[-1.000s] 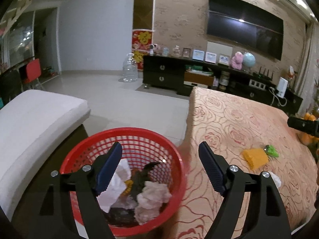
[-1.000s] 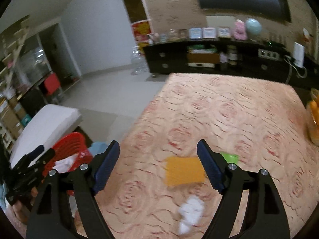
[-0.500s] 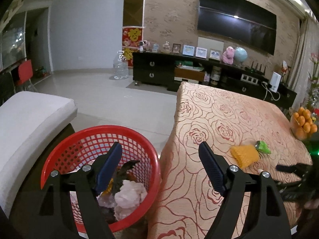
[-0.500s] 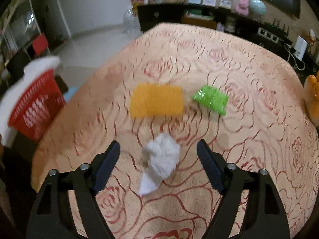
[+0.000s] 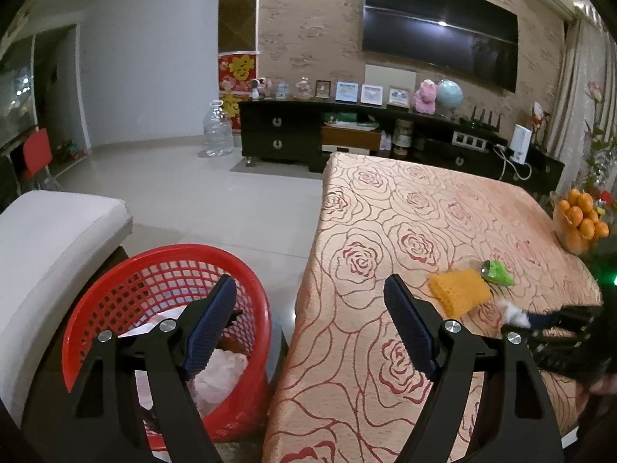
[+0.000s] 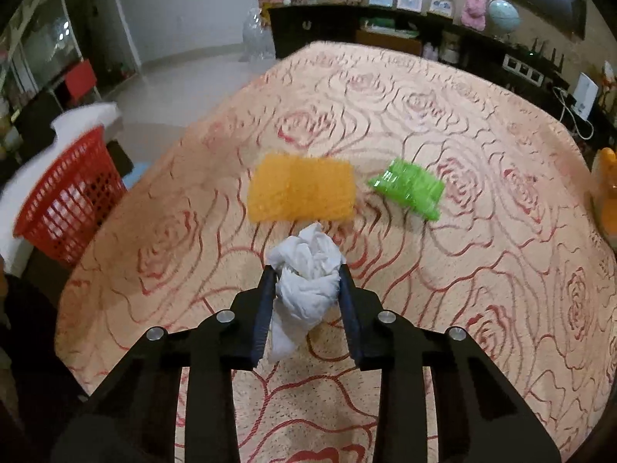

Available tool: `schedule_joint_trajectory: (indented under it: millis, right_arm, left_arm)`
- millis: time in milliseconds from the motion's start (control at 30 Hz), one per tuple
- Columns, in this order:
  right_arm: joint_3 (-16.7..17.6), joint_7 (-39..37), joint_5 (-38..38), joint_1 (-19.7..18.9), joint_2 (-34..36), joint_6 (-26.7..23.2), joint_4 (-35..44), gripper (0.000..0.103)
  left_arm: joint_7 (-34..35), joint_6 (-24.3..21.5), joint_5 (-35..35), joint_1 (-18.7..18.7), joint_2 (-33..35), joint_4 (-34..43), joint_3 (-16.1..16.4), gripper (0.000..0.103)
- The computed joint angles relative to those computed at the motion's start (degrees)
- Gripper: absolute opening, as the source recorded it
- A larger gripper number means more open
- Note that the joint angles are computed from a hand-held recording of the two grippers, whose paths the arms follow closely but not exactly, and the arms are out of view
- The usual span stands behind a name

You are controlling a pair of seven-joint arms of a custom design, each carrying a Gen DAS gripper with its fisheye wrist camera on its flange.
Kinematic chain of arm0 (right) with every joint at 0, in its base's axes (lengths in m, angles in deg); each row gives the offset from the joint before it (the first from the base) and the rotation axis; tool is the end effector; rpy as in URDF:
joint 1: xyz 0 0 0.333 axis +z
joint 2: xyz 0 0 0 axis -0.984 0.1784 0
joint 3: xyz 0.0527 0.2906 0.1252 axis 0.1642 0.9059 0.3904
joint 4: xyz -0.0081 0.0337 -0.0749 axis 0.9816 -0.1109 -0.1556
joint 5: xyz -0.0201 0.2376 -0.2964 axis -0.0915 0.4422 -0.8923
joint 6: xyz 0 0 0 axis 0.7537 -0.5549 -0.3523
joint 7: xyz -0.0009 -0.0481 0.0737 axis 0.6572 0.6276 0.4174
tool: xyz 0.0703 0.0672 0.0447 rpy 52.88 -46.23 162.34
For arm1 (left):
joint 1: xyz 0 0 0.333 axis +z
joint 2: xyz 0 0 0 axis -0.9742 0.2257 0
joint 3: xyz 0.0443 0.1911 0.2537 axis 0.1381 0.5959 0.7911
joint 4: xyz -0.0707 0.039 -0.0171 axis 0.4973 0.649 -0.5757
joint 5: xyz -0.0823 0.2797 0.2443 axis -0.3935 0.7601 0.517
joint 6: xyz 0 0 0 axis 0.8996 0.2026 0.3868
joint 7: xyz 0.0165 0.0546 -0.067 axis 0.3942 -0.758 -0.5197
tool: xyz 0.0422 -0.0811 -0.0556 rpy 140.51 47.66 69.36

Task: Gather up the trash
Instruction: 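Grasp the crumpled white tissue on the table with the right tool, then grasp the yellow mesh fruit sleeve with the left tool while the right tool holds the tissue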

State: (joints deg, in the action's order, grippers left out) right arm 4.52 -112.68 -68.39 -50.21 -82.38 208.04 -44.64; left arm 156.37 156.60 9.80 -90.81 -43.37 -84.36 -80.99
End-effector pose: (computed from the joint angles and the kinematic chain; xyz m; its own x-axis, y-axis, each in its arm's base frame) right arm 0.3506 0.3160 0.4808 -0.5122 -0.8527 -0.1026 -0.6662 0.4699 -0.5792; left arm 0.5139 -0.2022 0.5409 -0.7396 -0.6729 0.0130 -0.3953 0.4187 -0.8176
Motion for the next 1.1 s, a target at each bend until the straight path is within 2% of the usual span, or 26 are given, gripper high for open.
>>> schedule_joint_trajectory:
  millis: [233, 333, 467, 667, 967, 1033, 1100]
  right_arm:
    - [1.34, 4.34, -1.78, -0.50, -5.91, -5.31, -0.92, 0.032]
    - [1.53, 6.37, -2.46, -0.95, -9.10, -6.17, -2.69, 0.032]
    - [1.67, 8.59, -2.39, -1.48, -12.59, -6.47, -5.01, 0.032]
    - [1.54, 10.36, -2.09, -2.10, -15.25, -5.46, -7.20, 0.032]
    - [1.02, 10.58, -1.47, -2.83, -16.79, -3.08, -9.06, 0.032]
    - [0.90, 10.31, -1.26, -3.06, -16.41, -2.55, -9.01, 0.032]
    - [0.81, 10.24, -1.24, -3.32, -16.21, -1.99, -9.05, 0.032]
  left_arm:
    - [1.22, -3.11, 3.27, -1.19, 0.02, -0.30, -1.16, 0.076]
    - [0.21, -6.28, 7.13, -1.95, 0.90, 0.89, -1.98, 0.076]
    - [1.21, -7.84, 11.32, -3.31, 2.59, 2.13, -3.35, 0.076]
    - [-2.41, -8.81, 21.01, -5.76, 8.69, 6.57, -5.71, 0.076]
    - [-4.05, -11.82, 25.95, -7.79, 14.53, 10.76, -7.20, 0.076]
    - [-3.26, -11.57, 26.27, -8.02, 14.69, 10.36, -7.47, 0.072]
    - [-3.72, -12.10, 27.67, -8.50, 14.96, 10.27, -7.49, 0.053]
